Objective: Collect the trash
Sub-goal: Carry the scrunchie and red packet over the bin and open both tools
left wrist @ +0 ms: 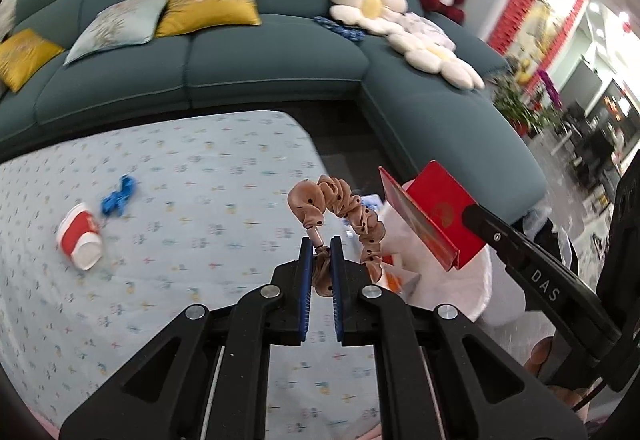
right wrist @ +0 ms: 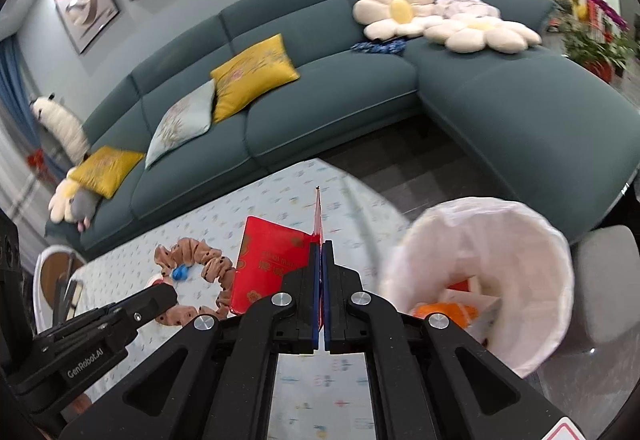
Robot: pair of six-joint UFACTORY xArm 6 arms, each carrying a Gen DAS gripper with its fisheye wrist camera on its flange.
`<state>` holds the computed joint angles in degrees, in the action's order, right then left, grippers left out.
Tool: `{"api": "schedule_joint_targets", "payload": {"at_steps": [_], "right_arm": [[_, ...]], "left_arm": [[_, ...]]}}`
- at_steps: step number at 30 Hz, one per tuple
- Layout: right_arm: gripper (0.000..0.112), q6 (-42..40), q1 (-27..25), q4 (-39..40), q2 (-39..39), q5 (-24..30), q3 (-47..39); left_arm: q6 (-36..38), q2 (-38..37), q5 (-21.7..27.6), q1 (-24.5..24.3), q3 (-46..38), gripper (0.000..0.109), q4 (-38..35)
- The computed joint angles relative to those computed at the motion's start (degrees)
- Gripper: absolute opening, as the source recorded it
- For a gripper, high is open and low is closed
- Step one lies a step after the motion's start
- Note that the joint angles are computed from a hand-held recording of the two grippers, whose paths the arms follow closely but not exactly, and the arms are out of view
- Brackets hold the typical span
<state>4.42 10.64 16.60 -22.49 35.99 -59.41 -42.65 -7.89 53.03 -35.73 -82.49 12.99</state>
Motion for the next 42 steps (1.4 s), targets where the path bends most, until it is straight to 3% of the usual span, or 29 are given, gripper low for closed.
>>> {"api": "schedule_joint_targets", "payload": {"at_steps": [12,24,25,28,31,42], "right_arm": [[0.001,-5.45,-11.70,6.61,-3.39,0.74,4.29],[0.002,-9.86,-17.90,11.65,-3.05,1.74,5.91],[0.006,-10.09,-18.09,11.99,-2.73,2.04,5.72],[0.021,-9.87,-18.38,12.18,-2.58,1.88,5.87],[0.041,-9.62,-18.22,11.62,-3.44,0.76,6.79],[0.045,-7.56,-15.60,9.89,-4.05,1.40,6.10]], "left_arm": [[3.43,12.84,3.34,-6.70,-14.61,0.009,0.21],[6.83,23.13,7.37,-9.52,-26.77,0.014,-2.28],[6.87,23.72,7.61,-9.54,-27.42,0.015,-2.65],[5.99,24.56,8.44,-9.71,-28.42,0.036,-2.01],[5.40,24.06,8.38,-9.81,-27.62,0.039,-1.59],[1.29,17.68,6.86,-8.10,-19.52,0.042,-0.58]]}}
